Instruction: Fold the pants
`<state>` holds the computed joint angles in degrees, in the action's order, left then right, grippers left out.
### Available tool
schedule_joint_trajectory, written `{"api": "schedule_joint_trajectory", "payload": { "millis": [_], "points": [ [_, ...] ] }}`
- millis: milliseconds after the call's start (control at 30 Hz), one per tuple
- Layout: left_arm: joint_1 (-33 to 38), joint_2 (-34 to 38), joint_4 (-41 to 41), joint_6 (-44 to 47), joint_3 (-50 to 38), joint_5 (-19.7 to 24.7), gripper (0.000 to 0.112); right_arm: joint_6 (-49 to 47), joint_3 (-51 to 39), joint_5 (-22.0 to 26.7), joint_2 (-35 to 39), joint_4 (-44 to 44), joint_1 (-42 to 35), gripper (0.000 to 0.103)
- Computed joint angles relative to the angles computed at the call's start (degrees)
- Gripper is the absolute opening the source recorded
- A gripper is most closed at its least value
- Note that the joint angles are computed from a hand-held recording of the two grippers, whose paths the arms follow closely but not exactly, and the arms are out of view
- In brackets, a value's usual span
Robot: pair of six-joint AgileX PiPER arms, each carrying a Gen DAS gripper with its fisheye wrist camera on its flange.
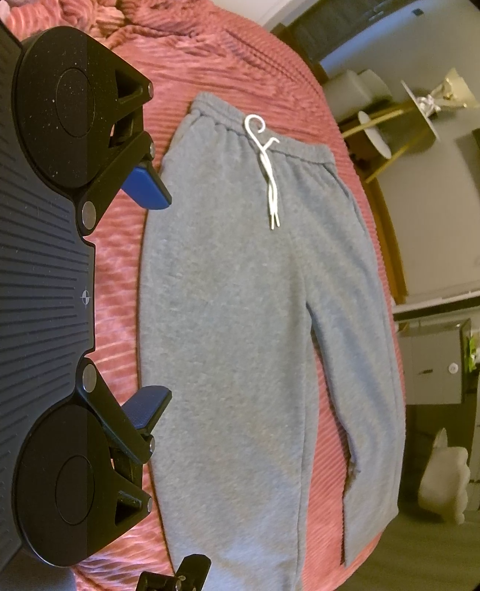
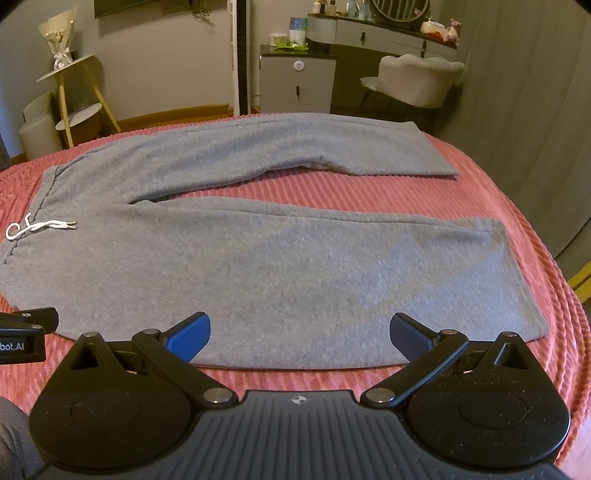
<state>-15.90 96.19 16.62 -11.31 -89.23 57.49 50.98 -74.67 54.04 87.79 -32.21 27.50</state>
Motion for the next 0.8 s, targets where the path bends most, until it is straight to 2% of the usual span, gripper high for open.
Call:
{"api": "schedule_joint_trajectory", "payload": {
  "millis": [800],
  "points": [
    [0.0, 0.2, -0.3, 0.1, -0.4, 0.2, 0.103, 0.3, -0.1, 0.5, 0.2, 0.0, 0.1, 0.103]
  ]
}}
